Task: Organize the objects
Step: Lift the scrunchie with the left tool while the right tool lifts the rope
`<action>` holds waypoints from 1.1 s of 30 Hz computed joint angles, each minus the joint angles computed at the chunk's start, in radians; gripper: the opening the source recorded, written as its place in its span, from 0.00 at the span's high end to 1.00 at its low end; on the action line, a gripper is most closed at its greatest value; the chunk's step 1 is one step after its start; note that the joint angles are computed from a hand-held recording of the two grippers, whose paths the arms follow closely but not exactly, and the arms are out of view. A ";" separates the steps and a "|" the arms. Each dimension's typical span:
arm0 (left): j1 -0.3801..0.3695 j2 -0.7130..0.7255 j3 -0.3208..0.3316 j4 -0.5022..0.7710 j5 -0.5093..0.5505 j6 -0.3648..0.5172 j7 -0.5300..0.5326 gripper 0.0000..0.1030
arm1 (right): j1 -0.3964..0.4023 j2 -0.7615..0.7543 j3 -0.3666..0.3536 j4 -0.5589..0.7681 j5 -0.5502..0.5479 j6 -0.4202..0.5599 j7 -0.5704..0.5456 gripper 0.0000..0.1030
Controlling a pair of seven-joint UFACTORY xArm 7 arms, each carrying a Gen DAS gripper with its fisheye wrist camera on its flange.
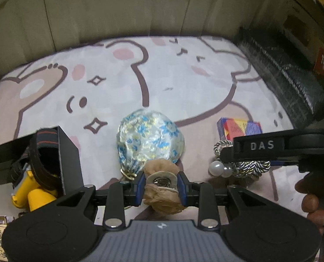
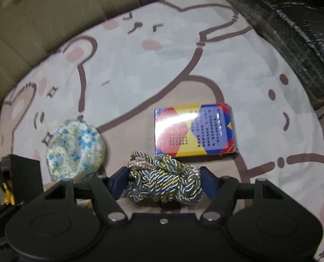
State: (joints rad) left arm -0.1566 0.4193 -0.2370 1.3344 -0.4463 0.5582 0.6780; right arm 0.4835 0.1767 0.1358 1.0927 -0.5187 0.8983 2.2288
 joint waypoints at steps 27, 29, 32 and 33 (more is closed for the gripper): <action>0.023 -0.070 0.015 -0.033 -0.155 -0.005 0.105 0.68 | 0.005 0.080 -0.010 0.079 0.082 0.052 0.013 0.12; 0.025 -0.054 0.015 -0.019 -0.144 -0.002 0.098 0.68 | 0.003 0.100 -0.018 0.093 0.094 0.053 -0.012 0.11; 0.028 -0.029 0.014 0.005 -0.127 0.006 0.083 0.68 | 0.000 0.127 -0.028 0.113 0.117 0.060 -0.053 0.11; 0.028 -0.023 0.013 0.011 -0.122 0.007 0.078 0.68 | 0.000 0.132 -0.031 0.113 0.124 0.055 -0.061 0.11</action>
